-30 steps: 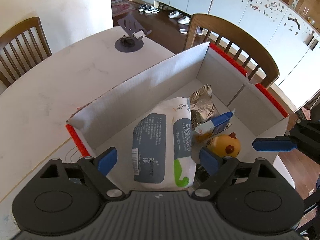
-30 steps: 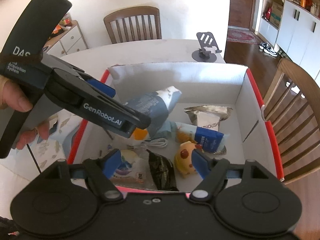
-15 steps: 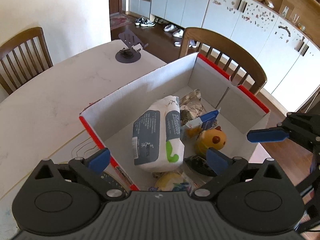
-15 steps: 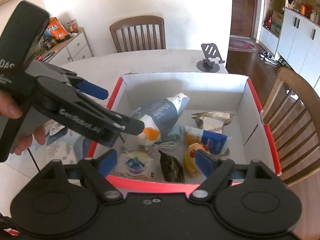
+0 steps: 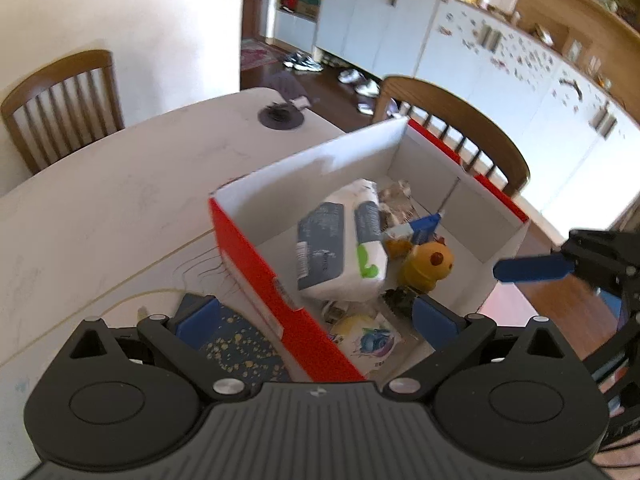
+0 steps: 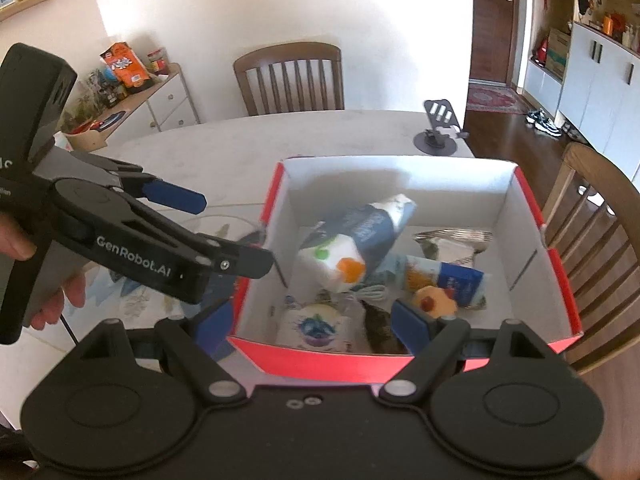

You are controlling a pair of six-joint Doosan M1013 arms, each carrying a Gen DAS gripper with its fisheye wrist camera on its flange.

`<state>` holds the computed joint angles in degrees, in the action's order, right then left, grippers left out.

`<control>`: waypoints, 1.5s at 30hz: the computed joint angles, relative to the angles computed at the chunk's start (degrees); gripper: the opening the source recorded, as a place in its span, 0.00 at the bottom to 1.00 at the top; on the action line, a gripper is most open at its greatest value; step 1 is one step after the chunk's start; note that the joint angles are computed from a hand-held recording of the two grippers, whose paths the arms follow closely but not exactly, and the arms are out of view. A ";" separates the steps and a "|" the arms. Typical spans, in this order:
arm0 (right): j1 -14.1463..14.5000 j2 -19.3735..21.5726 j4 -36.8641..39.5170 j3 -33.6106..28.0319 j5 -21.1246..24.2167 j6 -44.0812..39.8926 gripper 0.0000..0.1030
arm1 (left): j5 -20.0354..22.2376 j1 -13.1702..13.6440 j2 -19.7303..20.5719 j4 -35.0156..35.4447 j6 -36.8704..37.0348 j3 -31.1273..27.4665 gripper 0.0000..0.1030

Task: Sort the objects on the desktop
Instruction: 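Move both tools away from the box toward the foil wrapper on the table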

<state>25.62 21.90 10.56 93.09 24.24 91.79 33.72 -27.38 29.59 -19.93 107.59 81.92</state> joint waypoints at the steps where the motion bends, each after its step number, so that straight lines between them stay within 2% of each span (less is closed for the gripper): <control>1: 0.25 0.06 -0.14 -0.13 -0.04 0.20 0.83 | -0.36 0.26 -0.26 -0.74 0.24 0.48 1.00; 9: 2.29 1.14 -0.60 -1.95 0.84 1.47 0.83 | -0.35 2.34 -2.20 -3.57 2.32 3.75 1.00; 18: 4.32 2.97 -2.42 -4.83 2.80 4.21 0.83 | -2.95 4.75 -4.79 -3.71 2.77 7.87 1.00; 24: 5.62 4.47 -3.34 -7.17 4.32 5.20 0.83 | -4.49 6.37 -6.01 -1.12 -1.32 9.60 1.00; 28: 6.33 5.60 -3.82 -8.90 5.37 5.45 0.83 | -4.25 7.51 -6.30 1.51 -4.31 10.31 1.00; 45: 8.14 11.82 -3.48 -18.57 10.97 3.69 0.83 | -3.70 12.12 -5.74 1.06 -6.34 12.44 1.00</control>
<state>33.76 33.73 7.08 74.53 35.22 95.48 30.02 -15.26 23.85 -18.87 101.25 94.36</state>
